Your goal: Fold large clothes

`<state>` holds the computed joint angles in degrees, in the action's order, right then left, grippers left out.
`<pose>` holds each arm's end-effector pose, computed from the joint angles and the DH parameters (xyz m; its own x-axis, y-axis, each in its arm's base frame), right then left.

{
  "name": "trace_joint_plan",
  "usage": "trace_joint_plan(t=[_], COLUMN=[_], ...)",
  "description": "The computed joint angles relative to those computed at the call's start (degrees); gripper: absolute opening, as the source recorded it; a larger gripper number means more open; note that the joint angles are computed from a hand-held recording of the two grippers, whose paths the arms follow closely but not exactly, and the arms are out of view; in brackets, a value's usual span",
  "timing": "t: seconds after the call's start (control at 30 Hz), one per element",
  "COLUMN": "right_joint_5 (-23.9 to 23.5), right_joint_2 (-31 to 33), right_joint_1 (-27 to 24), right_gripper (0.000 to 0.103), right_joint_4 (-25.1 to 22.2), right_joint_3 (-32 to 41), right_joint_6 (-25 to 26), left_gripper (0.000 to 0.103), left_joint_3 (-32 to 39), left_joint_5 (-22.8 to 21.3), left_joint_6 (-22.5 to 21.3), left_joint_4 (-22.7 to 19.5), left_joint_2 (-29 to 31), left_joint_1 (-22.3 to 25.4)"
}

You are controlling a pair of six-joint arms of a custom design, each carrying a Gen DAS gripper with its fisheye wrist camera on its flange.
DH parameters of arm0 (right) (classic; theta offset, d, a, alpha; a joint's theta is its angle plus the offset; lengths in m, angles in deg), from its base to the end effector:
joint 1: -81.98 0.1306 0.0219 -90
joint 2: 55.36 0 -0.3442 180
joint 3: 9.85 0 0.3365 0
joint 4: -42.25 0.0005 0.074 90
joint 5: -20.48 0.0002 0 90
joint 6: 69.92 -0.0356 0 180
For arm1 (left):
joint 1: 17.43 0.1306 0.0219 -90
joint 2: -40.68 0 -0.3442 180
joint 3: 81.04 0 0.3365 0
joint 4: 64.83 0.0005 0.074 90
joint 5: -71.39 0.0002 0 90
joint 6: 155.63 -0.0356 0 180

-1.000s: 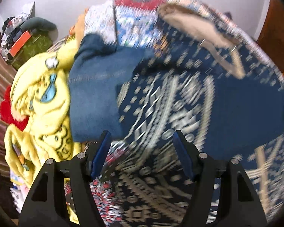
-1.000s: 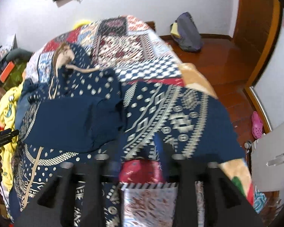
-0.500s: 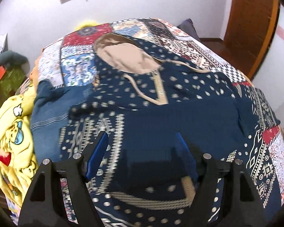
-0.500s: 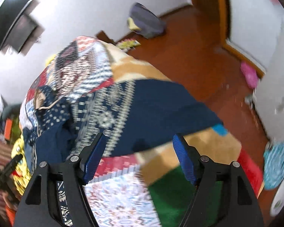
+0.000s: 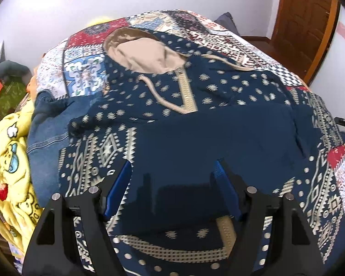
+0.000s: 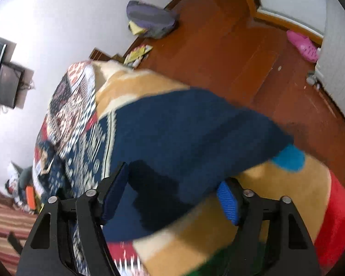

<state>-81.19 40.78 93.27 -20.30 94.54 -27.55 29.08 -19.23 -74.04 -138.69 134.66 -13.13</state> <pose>0.4450 0.0957 0.4326 -0.7639 0.5853 -0.2719 0.3811 0.7491 0.5418 0.4262 0.0319 0.4747 -0.8458 0.0831 -0.5270 0.0434 0.9952 0.0872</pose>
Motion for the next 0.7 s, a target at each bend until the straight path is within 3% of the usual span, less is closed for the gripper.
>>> trace_joint_plan(t=[0.17, 0.43, 0.6, 0.7], right_joint_5=[7.17, 15.66, 17.58, 16.82], right_joint_2=[2.12, 3.09, 7.65, 13.9], right_joint_1=[1.0, 6.05, 12.13, 16.63], right_gripper=[0.015, 0.01, 0.01, 0.01], right_joint_4=[-3.13, -5.39, -7.06, -11.42], right_joint_3=[5.06, 19.44, 35.57, 48.76], right_joint_6=[2.82, 10.52, 16.22, 19.94], left_gripper=[0.073, 0.073, 0.073, 0.073], left_joint_3=[-1.57, -1.35, -1.63, -2.35], left_joint_5=[-0.66, 3.14, 6.58, 7.97], left_joint_6=[-0.25, -0.68, -1.1, -2.47], left_joint_4=[1.38, 1.21, 0.82, 0.77], left_joint_2=[-2.25, -4.74, -6.62, -8.24], left_joint_1=[2.44, 7.02, 9.06, 10.16])
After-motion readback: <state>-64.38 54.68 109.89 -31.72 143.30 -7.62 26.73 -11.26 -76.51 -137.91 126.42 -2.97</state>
